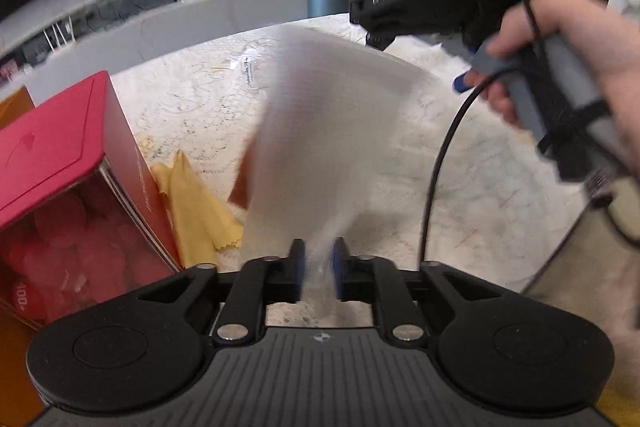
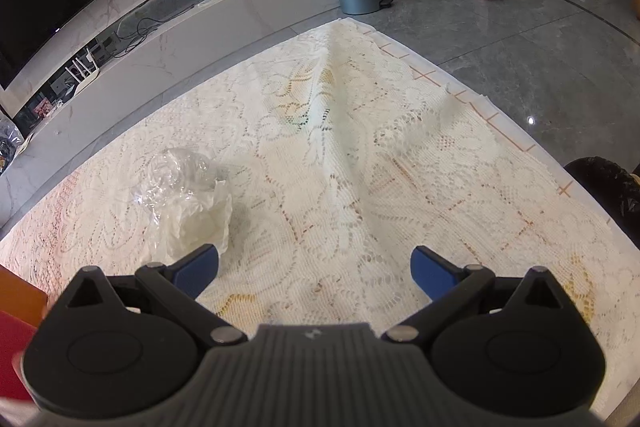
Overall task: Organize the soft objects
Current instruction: 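Lift the white mesh bag with the left gripper while the right gripper moves to the brown sponge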
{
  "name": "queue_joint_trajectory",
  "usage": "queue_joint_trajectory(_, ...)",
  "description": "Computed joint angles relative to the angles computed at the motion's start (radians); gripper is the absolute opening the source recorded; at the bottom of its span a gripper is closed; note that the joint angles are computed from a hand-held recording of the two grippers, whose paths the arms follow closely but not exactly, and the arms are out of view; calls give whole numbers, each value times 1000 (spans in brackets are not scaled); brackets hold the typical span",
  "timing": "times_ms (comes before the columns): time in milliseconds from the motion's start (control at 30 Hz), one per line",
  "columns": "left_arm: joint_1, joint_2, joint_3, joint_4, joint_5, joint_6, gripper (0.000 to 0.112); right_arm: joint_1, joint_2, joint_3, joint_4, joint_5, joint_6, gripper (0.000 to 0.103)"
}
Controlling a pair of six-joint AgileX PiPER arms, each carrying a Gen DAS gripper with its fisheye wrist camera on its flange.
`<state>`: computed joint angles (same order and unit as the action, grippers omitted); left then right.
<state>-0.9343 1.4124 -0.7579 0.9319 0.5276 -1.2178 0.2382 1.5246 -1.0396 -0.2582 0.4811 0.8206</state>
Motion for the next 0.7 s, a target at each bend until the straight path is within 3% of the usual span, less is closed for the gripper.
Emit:
queue_joint_trajectory(33, -24, 30, -7, 51, 37, -54, 35, 0, 1, -1, 4, 3, -4, 100)
queue_joint_trajectory(67, -44, 58, -17, 86, 75, -93, 54, 0, 1, 0, 6, 4, -5, 100)
queue_joint_trajectory(100, -64, 80, -21, 124, 106, -132, 65, 0, 1, 1, 4, 5, -6, 100)
queue_joint_trajectory(233, -109, 95, 9, 298, 121, -222, 68, -3, -1, 7, -2, 7, -2, 100)
queue_joint_trajectory(300, -127, 97, 40, 455, 119, -308, 78, -8, 0, 7, -9, 14, 7, 100)
queue_joint_trajectory(367, -142, 141, 43, 570, 164, -366, 81, -15, 0, 9, 10, 16, -12, 100)
queue_joint_trajectory(467, -105, 208, -10, 552, 155, -271, 81, -21, -5, 17, 28, 14, -32, 100)
queue_joint_trajectory(533, -77, 219, -24, 530, 130, -254, 78, -19, -8, 20, 22, 14, -25, 100)
queue_joint_trajectory(600, -41, 192, -31, 439, 82, -186, 52, -21, -9, 21, 21, 15, -20, 100)
queue_joint_trajectory(633, -38, 175, -24, 401, 73, -174, 47, -22, -9, 23, 17, 15, -14, 100)
queue_joint_trajectory(667, -32, 173, -30, 368, 71, -151, 35, -22, -8, 22, 14, 19, -9, 100)
queue_joint_trajectory(700, -28, 169, -32, 337, 70, -118, 15, -23, -7, 21, 16, 23, -11, 100)
